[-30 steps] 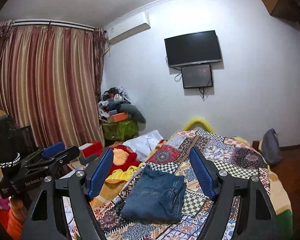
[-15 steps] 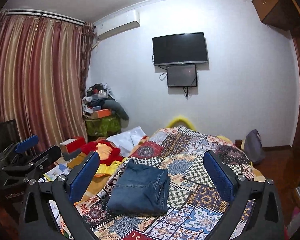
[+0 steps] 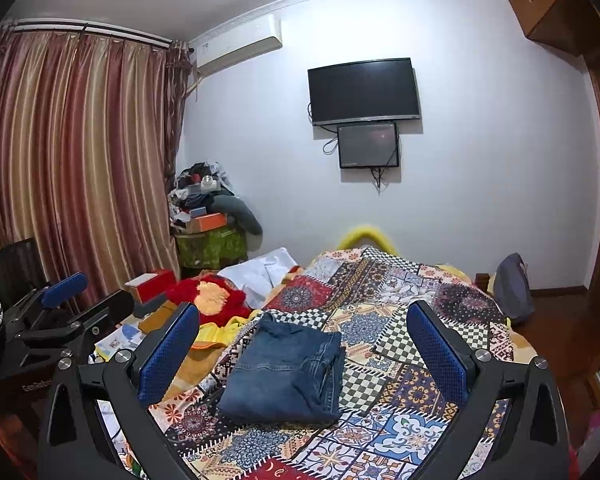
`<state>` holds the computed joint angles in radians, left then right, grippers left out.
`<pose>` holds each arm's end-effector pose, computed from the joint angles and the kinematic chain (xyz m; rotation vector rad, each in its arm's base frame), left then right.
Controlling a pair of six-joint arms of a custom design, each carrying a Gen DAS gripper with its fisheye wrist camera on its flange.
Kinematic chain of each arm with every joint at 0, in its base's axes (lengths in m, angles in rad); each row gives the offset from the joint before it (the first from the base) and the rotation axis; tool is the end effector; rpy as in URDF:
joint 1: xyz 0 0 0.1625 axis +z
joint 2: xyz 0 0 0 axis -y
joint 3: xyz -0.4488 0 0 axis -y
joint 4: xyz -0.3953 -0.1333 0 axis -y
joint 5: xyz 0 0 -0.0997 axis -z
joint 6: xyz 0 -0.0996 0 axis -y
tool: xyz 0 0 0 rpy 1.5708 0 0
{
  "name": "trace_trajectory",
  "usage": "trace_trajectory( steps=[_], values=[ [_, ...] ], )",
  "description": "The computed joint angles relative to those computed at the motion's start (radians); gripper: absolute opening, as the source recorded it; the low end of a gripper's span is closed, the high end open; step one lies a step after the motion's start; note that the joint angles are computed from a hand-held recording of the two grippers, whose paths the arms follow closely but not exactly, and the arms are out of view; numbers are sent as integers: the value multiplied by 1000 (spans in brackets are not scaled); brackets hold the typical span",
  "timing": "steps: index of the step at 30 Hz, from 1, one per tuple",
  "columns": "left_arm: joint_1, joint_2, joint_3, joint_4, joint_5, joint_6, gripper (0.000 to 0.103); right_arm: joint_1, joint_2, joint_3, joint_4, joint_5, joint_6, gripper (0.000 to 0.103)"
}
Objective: Fold large clothes
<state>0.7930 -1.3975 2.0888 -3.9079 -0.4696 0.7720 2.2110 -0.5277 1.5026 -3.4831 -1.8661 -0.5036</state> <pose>-0.1361 -0.4547 0.4554 0.3398 1.7644 -1.6179 0.5289 -0.5355 0.0853 1.2463 -2.2992 1.3439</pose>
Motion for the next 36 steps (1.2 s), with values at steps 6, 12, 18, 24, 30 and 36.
trace_trajectory(
  steps=[6, 12, 18, 24, 30, 36],
  values=[
    [5, -1, 0, 16, -1, -15, 103, 0, 1, -4, 9, -2, -2, 103],
    [8, -4, 0, 22, -5, -20, 103, 1, -2, -1, 7, -1, -3, 103],
    [8, 1, -1, 5, -5, -11, 103, 3, 0, -4, 7, -10, -15, 103],
    [6, 0, 1, 20, -8, -24, 103, 3, 3, -9, 8, -13, -15, 103],
    [8, -8, 6, 66, -11, -64, 103, 3, 5, -9, 1, -16, -13, 103],
    [7, -16, 11, 85, -16, -81, 103, 7, 9, -15, 0, -35, -9, 103]
  ],
)
